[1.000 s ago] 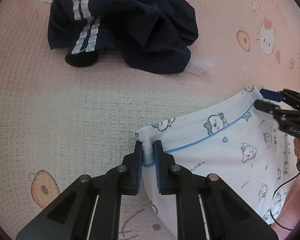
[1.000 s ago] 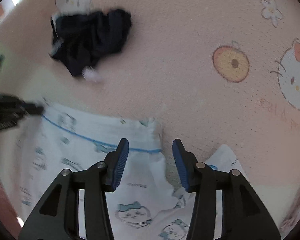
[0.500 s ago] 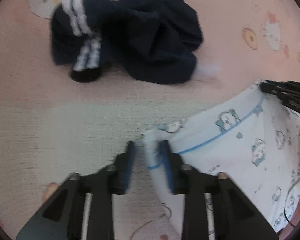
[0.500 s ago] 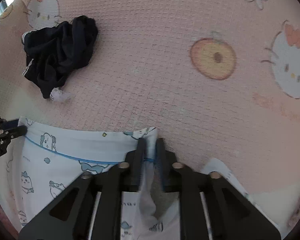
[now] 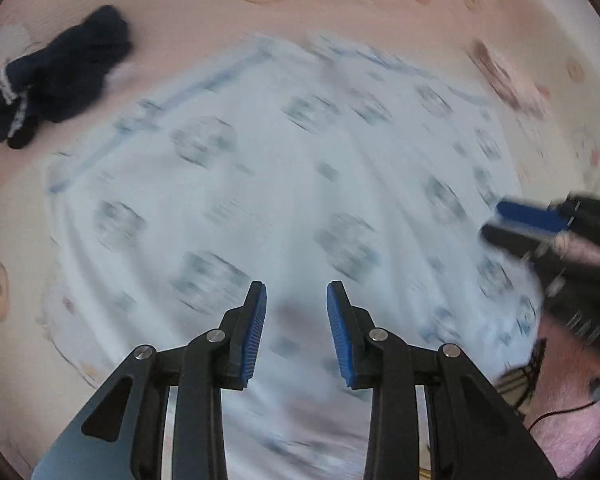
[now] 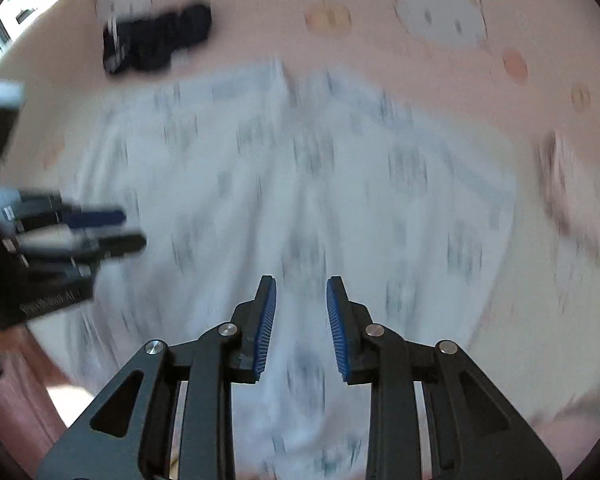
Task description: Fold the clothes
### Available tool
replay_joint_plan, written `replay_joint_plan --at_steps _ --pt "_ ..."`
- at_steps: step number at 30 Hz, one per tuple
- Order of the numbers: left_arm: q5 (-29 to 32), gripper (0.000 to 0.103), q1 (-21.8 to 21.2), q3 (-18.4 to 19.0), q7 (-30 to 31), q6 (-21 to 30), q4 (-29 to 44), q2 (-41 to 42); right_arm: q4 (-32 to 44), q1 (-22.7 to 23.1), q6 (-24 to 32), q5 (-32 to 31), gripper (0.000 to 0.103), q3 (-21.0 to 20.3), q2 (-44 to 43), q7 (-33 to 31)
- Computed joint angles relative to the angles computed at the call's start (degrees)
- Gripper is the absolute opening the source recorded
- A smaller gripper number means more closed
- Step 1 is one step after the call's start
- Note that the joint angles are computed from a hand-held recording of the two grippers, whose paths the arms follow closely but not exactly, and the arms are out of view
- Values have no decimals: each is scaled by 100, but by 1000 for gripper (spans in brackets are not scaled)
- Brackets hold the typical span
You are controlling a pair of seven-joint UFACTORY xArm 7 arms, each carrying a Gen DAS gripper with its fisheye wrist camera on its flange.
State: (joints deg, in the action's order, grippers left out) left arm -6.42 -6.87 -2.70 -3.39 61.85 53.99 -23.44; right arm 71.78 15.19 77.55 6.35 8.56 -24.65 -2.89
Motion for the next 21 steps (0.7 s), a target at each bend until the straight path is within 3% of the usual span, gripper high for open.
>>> replay_joint_plan --at_steps 3,9,12,16,19,21 --pt "99 33 -65 -268 -451 -5 -305 -150 -750 -38 67 201 26 -211 -672 3" --pt "1059 36 56 -576 -1312 391 -652 -610 -961 -278 283 -41 27 -405 -1133 -405" --pt "840 36 38 -326 -1403 232 -841 -883 -982 -425 326 269 27 -598 -1246 -221" --pt "317 36 -132 -145 -1265 -214 -1082 -1094 -1138 -259 78 417 30 -389 -1369 -341" --pt "686 36 -14 -435 -1554 232 -1210 -1151 -1208 -205 237 152 30 -130 -1332 -360" --pt "702 36 33 -440 -1766 482 -1246 -1321 -1171 -267 264 104 31 -217 -1381 -302"
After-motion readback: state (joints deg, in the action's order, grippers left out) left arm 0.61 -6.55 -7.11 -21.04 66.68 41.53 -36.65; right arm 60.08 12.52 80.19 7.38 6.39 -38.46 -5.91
